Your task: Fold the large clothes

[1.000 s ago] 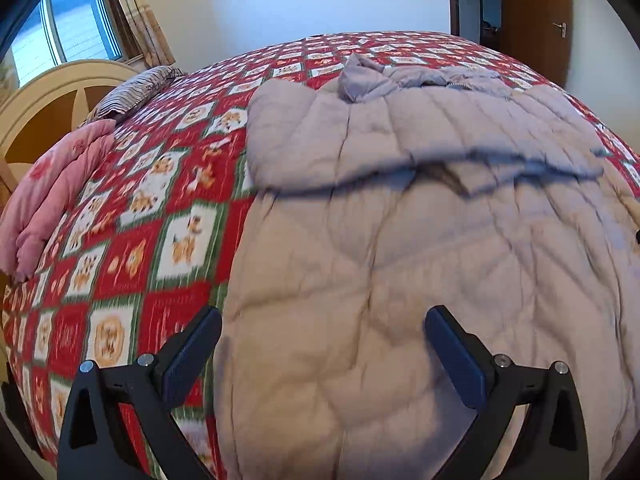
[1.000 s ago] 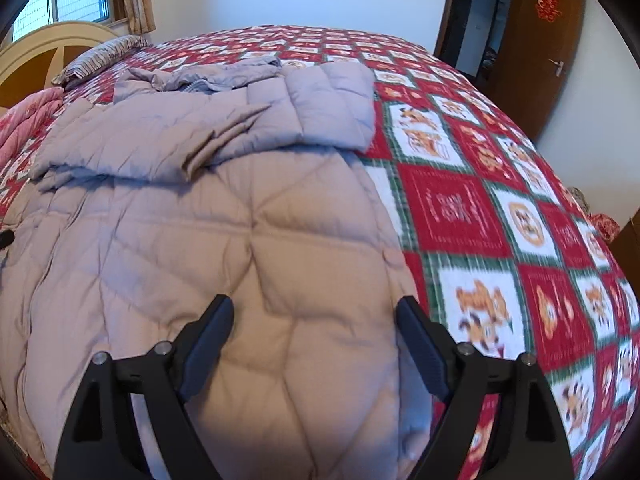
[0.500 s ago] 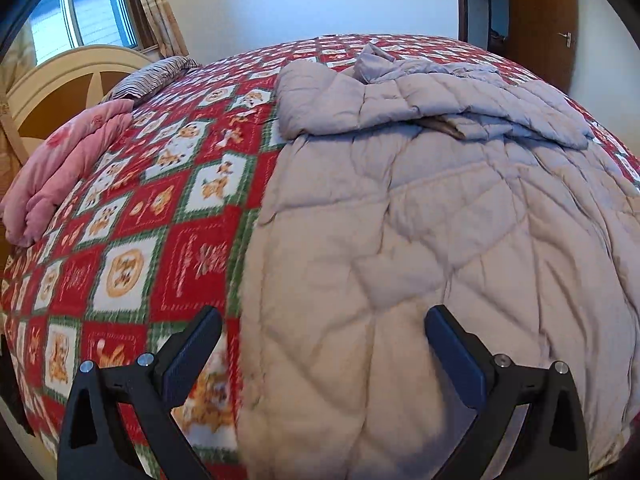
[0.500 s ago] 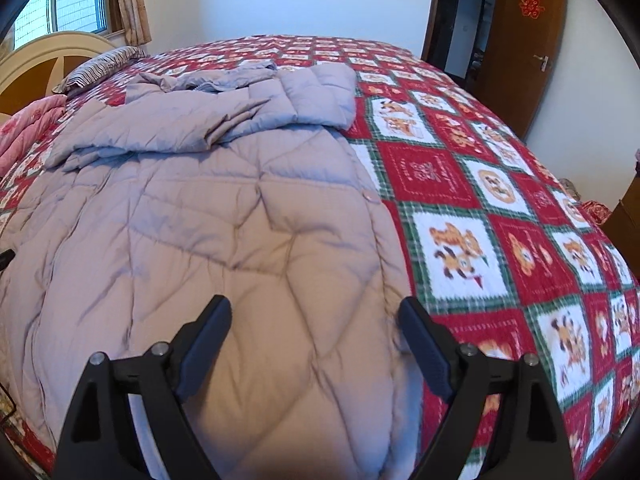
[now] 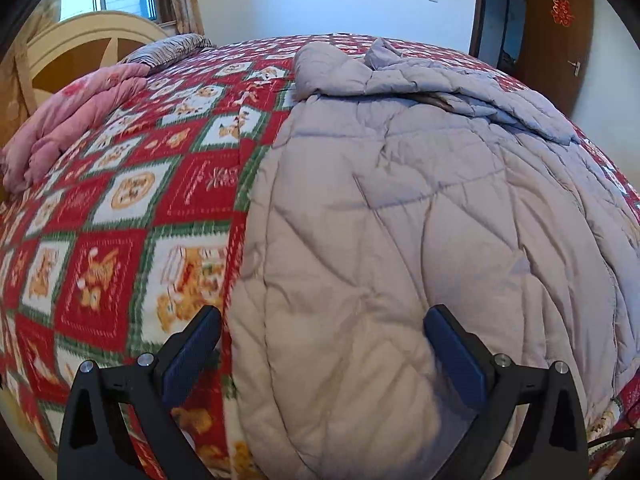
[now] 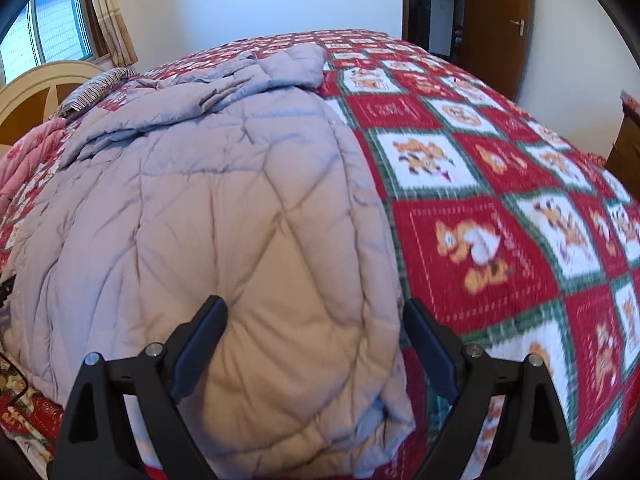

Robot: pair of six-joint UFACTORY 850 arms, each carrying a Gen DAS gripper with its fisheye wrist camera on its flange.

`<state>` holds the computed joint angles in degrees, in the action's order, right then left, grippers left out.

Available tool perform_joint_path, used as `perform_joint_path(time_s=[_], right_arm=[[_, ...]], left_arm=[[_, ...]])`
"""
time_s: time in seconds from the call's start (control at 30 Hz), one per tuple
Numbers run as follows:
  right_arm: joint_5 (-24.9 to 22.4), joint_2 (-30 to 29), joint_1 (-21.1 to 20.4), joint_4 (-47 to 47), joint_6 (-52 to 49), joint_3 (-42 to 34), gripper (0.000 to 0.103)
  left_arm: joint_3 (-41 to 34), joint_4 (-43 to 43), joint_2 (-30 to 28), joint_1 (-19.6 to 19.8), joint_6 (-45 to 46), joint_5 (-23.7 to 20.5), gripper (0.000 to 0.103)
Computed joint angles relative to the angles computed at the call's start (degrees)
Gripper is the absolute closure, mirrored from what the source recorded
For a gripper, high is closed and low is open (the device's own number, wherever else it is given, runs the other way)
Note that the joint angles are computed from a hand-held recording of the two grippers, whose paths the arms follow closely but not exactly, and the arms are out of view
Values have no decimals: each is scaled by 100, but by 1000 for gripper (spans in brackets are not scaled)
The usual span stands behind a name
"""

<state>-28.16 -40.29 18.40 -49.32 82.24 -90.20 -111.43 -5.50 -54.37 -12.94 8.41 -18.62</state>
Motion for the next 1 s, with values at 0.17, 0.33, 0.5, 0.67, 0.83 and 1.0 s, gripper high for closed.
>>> perform_joint_path(time_s=[0.17,0.33,0.5,0.67,0.83,1.0], right_arm=[[138,62,46,-319,312,197,11],[214,81,61,-533,524,275,12],[309,116,69,-654,640,353,14],[318,125,82,-635,617,362,18],[490,239,95,-485,463,489,30],[600,377,133,-590,631,697,35]], left_arm=[[-47,-601,-54,64,410,-162,1],[-35,-630,-48,62,439,-197,1],[156,-688,60,36,582,-127,1],[244,-789,117,32,722,-138,1],[506,-1132,296,11,1218,-109,8],[710,-1359,427,6,1569,30,17]])
